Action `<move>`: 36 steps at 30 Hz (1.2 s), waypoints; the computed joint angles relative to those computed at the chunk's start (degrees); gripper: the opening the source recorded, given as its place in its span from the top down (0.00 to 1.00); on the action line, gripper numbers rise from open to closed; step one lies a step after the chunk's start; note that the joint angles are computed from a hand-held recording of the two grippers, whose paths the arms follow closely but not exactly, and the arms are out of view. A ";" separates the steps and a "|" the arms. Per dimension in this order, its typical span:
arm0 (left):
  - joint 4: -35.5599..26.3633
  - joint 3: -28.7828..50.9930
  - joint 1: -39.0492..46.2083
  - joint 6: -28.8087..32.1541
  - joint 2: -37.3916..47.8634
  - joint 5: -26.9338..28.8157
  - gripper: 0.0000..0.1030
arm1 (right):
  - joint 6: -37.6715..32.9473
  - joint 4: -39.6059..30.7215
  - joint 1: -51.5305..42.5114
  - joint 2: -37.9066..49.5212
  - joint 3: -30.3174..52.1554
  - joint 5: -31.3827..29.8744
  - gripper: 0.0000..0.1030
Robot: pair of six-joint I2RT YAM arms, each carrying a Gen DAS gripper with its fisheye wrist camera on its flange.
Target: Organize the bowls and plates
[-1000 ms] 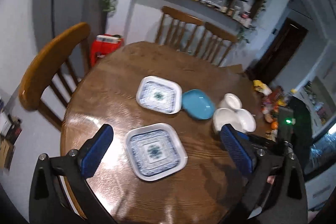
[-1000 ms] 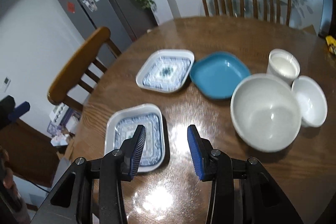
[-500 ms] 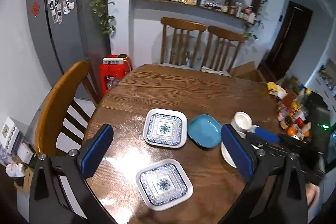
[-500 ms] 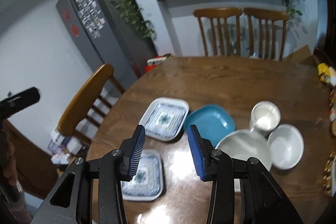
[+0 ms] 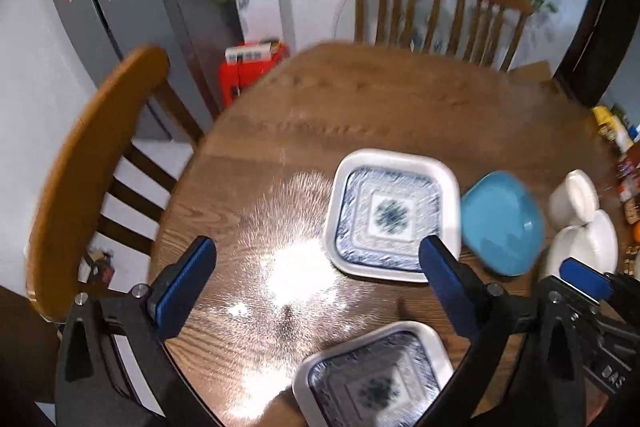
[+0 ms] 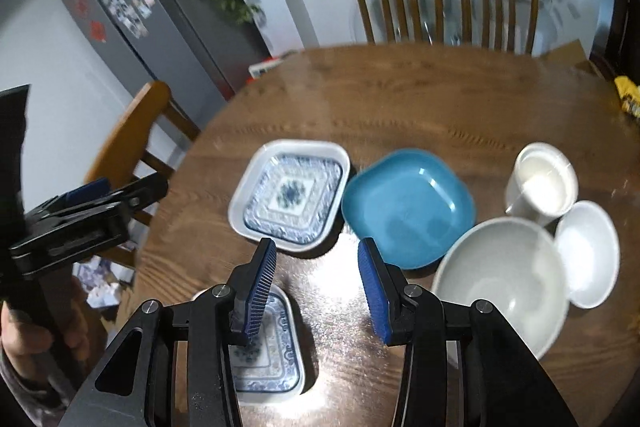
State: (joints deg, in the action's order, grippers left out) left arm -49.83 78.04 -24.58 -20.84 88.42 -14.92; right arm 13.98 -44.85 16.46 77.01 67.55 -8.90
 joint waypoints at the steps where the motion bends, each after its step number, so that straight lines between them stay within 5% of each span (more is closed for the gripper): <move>1: 0.98 -0.70 0.71 0.29 1.16 0.87 0.08 | 0.61 0.95 0.51 1.37 -0.38 0.42 0.58; 22: 10.74 -3.69 6.07 7.05 14.07 9.37 0.53 | 11.13 5.86 4.17 22.60 5.36 5.07 0.58; 28: 11.63 -3.57 5.43 8.55 14.08 11.90 0.79 | 9.99 6.56 4.09 23.22 5.65 5.98 0.79; 36: 13.93 -7.45 5.85 9.24 11.65 14.44 0.80 | 7.80 6.44 4.51 21.11 4.44 6.05 0.86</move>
State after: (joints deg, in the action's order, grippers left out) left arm -35.90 70.59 -18.73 -11.60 100.07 -0.48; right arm 21.79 -38.41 20.98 98.12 71.99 -2.85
